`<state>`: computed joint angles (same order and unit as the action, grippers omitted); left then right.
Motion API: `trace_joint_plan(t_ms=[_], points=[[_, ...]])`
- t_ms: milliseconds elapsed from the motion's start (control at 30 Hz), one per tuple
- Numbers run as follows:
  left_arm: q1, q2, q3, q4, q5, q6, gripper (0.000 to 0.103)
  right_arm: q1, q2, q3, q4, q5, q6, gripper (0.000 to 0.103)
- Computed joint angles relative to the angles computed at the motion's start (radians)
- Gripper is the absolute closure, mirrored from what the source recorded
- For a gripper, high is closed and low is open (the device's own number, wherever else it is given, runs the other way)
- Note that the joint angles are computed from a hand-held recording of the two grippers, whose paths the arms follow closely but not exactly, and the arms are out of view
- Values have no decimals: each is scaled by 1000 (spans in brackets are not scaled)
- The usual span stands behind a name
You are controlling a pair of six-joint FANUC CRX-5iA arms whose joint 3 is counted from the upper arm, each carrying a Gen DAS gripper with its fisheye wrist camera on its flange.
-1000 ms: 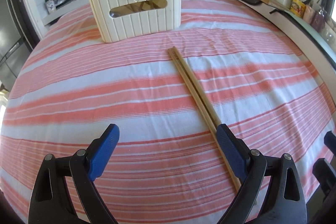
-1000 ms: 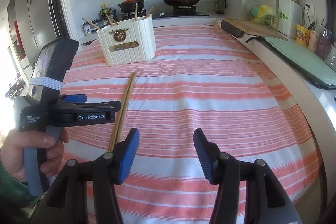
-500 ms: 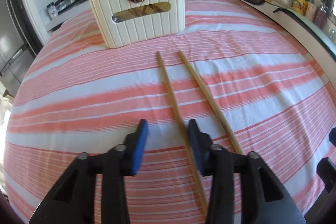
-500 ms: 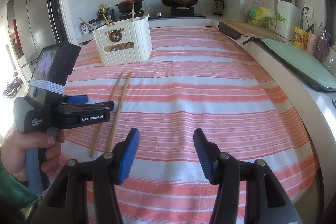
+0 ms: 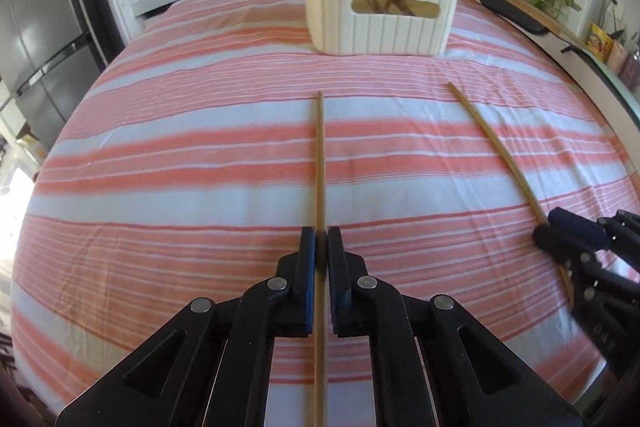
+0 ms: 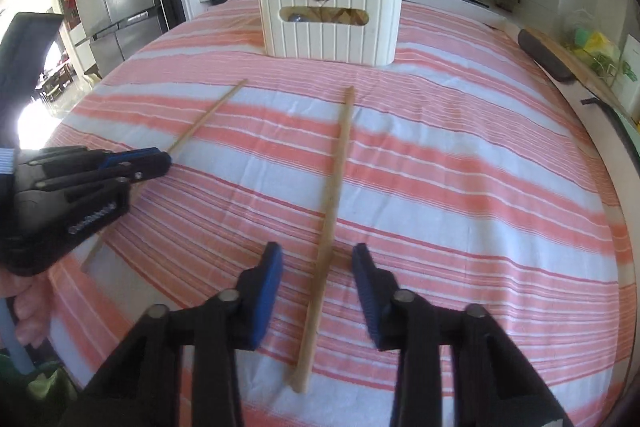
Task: Organize utensils
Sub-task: 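Grasp one chopstick with the left tool while the right tool grasps the other, lift, then lower both chopsticks into the holder and open both tools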
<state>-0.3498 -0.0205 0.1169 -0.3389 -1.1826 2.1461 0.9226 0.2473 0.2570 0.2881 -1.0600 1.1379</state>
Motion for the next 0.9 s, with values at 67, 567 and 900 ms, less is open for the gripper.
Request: trace_joint_plan(t_ms=[67,567,900], points=[[18,-32,-31,1,1,-3,98,3,-2,0,16,-19,-39,93],[289,-153,-209,399,65,-397,32,-38,-23,95,-62,-225,85,57],[293,53,16,333,-79,-510,48,-113,309,564,-189,-475,282,57]])
